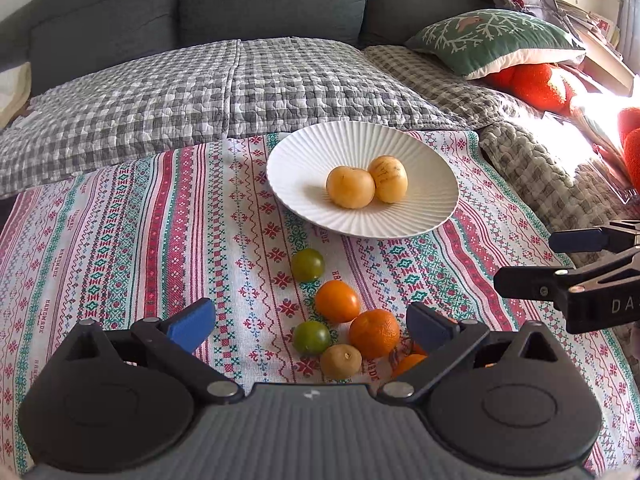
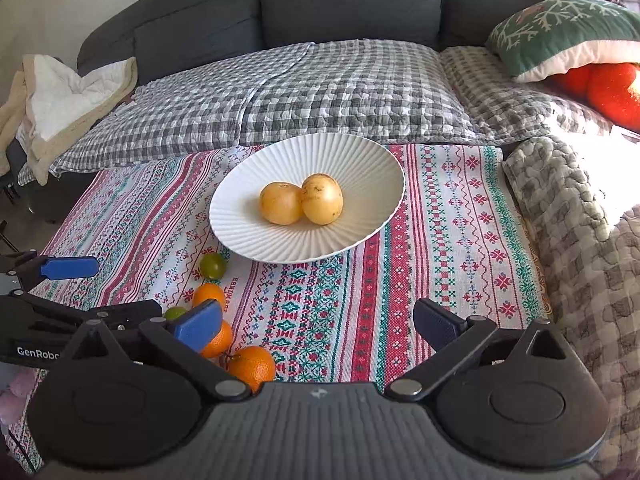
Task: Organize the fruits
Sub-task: 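Withdraw both open tools from the plate back to the fruit pile, then grasp a small brown round fruit with the left tool while the right tool grasps another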
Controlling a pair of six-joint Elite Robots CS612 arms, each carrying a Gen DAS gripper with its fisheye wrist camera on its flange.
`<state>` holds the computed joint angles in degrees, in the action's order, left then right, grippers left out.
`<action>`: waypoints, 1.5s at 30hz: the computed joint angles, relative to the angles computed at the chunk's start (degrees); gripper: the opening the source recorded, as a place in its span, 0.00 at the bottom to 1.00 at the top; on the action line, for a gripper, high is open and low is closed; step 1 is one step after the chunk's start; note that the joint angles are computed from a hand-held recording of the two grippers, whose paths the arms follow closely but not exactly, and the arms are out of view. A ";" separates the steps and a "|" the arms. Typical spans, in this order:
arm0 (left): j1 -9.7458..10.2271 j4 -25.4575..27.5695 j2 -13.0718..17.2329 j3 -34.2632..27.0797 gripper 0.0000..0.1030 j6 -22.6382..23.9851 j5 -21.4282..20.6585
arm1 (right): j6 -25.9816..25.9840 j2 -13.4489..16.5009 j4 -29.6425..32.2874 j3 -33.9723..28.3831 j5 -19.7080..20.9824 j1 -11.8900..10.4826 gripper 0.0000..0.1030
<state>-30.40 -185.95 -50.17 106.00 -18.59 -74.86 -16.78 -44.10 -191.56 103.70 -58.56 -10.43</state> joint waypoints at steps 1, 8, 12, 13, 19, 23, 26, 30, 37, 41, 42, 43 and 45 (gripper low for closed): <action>0.03 0.49 -0.07 0.26 0.97 0.00 -0.08 | -1.21 -0.16 0.24 0.30 -0.88 0.17 0.99; 0.20 -0.18 -0.34 2.71 0.97 0.43 -1.17 | -8.54 -0.43 -0.47 3.26 -2.00 0.14 0.99; 0.38 -1.34 -0.40 4.20 0.97 1.56 -2.65 | -11.36 -0.35 -1.26 4.65 -0.64 -0.18 0.99; 0.38 -1.81 -0.38 4.60 0.97 2.17 -3.05 | -11.82 -0.25 -1.78 4.95 -0.48 -0.22 0.99; 0.57 -1.31 -0.40 5.70 0.95 5.18 -5.85 | -16.59 0.40 -5.54 6.88 3.97 -0.97 0.99; 0.82 0.58 -0.55 5.80 0.87 5.29 -7.53 | -20.06 0.39 -6.16 7.65 7.12 -1.15 0.99; 0.93 2.06 -0.55 5.53 0.77 4.95 -8.89 | -22.47 0.47 -6.95 8.05 9.14 -1.10 0.99; 0.63 0.78 -0.41 5.64 0.63 5.66 -9.76 | -26.29 0.32 -5.08 8.36 12.57 -1.26 0.90; 0.83 0.88 -0.23 5.23 0.39 5.15 -13.27 | -31.36 -0.47 4.27 8.00 15.59 -1.22 0.61; 1.13 0.98 -0.07 4.90 0.33 4.62 -15.45 | -32.48 -0.53 6.38 7.82 15.20 -0.96 0.54; 1.17 0.96 0.00 4.84 0.31 4.40 -15.77 | -32.60 -0.48 6.41 7.78 15.13 -0.89 0.52; 1.14 0.95 0.07 4.77 0.29 4.16 -15.86 | -32.80 -0.40 6.57 7.69 15.06 -0.81 0.49; 1.06 0.86 0.18 4.70 0.26 3.99 -15.71 | -33.05 -0.30 6.90 7.57 14.83 -0.64 0.46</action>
